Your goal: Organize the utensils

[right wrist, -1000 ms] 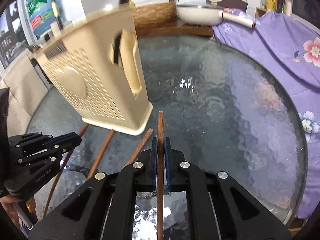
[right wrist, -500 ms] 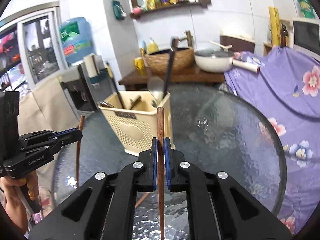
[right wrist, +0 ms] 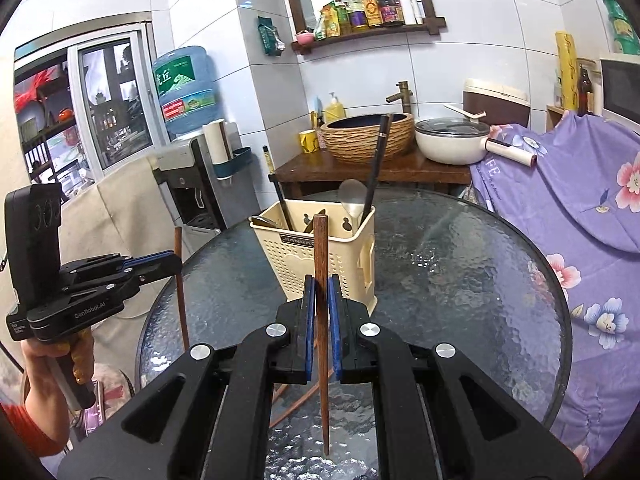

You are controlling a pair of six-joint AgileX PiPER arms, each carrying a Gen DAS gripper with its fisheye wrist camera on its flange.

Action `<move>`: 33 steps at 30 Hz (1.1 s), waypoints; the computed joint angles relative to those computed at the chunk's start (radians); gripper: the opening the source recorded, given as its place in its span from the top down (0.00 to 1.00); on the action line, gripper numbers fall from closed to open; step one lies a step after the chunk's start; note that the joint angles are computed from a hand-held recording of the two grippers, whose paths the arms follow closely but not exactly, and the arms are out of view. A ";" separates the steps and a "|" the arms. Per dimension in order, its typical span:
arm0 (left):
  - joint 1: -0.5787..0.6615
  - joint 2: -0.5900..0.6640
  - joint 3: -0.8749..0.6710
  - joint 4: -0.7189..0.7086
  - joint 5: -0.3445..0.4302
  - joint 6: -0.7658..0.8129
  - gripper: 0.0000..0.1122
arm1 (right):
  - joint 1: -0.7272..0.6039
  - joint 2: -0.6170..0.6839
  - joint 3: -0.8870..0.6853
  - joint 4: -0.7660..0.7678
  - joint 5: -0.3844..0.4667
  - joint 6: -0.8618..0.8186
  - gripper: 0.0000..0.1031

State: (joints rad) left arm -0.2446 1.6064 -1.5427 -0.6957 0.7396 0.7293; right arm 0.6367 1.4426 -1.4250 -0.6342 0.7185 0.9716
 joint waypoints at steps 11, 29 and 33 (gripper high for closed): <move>0.015 -0.015 -0.020 -0.015 0.005 0.009 0.94 | -0.027 0.005 -0.046 0.059 -0.006 -0.082 0.93; -0.019 0.142 -0.450 0.101 0.159 -0.156 0.94 | -0.127 0.139 -0.450 0.317 0.165 -0.408 0.93; -0.022 0.226 -0.674 0.138 0.252 -0.240 0.94 | -0.155 0.219 -0.651 0.378 0.255 -0.483 0.93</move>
State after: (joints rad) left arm -0.2668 1.8329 -2.2164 -0.5577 0.9916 0.4894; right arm 0.4815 1.6614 -2.0762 -0.2561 0.9732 0.4886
